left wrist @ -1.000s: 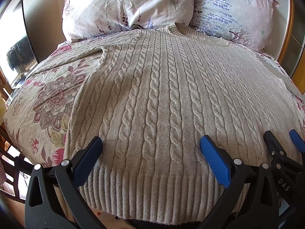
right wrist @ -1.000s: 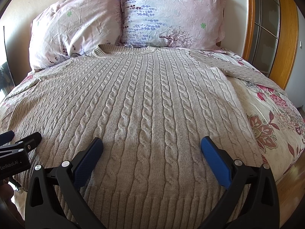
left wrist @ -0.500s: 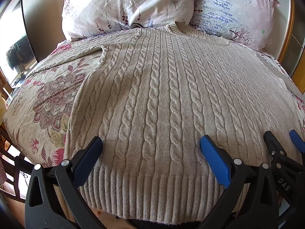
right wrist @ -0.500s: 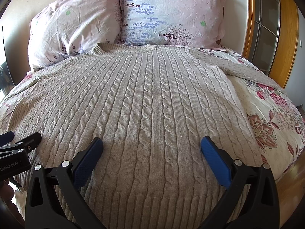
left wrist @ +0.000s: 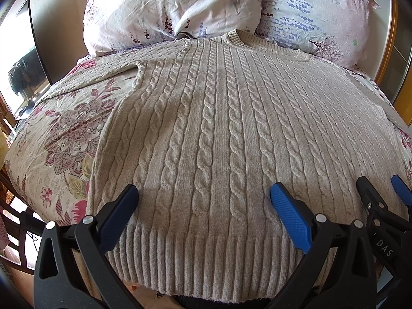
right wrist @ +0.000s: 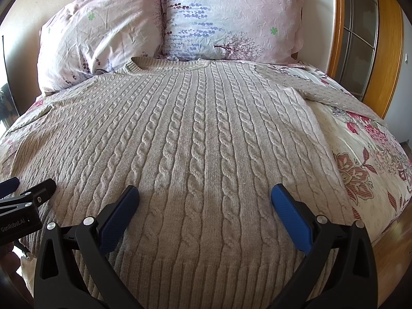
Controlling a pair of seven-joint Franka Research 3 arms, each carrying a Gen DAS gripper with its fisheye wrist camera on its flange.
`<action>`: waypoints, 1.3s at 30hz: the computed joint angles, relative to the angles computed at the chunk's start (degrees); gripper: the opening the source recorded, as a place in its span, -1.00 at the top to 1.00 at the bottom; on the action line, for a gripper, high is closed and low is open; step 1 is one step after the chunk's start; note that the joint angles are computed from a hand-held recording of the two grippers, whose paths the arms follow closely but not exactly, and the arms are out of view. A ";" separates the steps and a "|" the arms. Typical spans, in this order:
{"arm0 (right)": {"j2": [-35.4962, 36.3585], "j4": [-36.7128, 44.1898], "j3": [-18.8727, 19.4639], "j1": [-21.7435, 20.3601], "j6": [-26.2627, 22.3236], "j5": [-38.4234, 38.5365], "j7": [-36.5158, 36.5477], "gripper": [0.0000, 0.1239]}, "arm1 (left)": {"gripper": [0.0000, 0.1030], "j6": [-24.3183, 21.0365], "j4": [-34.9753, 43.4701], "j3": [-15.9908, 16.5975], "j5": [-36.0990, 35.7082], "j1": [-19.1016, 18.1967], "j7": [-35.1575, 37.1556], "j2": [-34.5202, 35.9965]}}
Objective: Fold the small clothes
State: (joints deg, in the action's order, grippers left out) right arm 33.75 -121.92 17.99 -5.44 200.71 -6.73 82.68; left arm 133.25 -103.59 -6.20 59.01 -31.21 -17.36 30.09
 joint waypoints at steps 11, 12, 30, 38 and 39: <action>0.41 0.19 3.92 -4.78 -2.08 -4.05 -0.12 -0.64 | -0.97 -0.14 -0.13 0.03 0.30 -0.06 -0.18 -0.21; 0.45 0.19 4.40 -5.28 -2.31 -4.31 -0.27 -0.64 | -0.97 -0.14 -0.13 0.01 0.30 -0.05 -0.18 -0.21; 4.94 0.77 17.98 -21.39 -5.41 -16.50 -3.57 -0.64 | -0.97 -1.99 0.08 -0.10 2.49 -0.77 -1.37 -0.05; 6.91 2.05 24.24 -26.70 -10.91 -14.16 -10.44 -0.64 | -0.97 -2.12 0.75 -0.23 1.45 -0.31 0.86 0.18; 7.92 2.46 26.50 -28.85 -12.33 -14.25 -11.57 -0.64 | -0.97 -2.66 1.40 -0.44 0.65 -0.12 2.39 0.41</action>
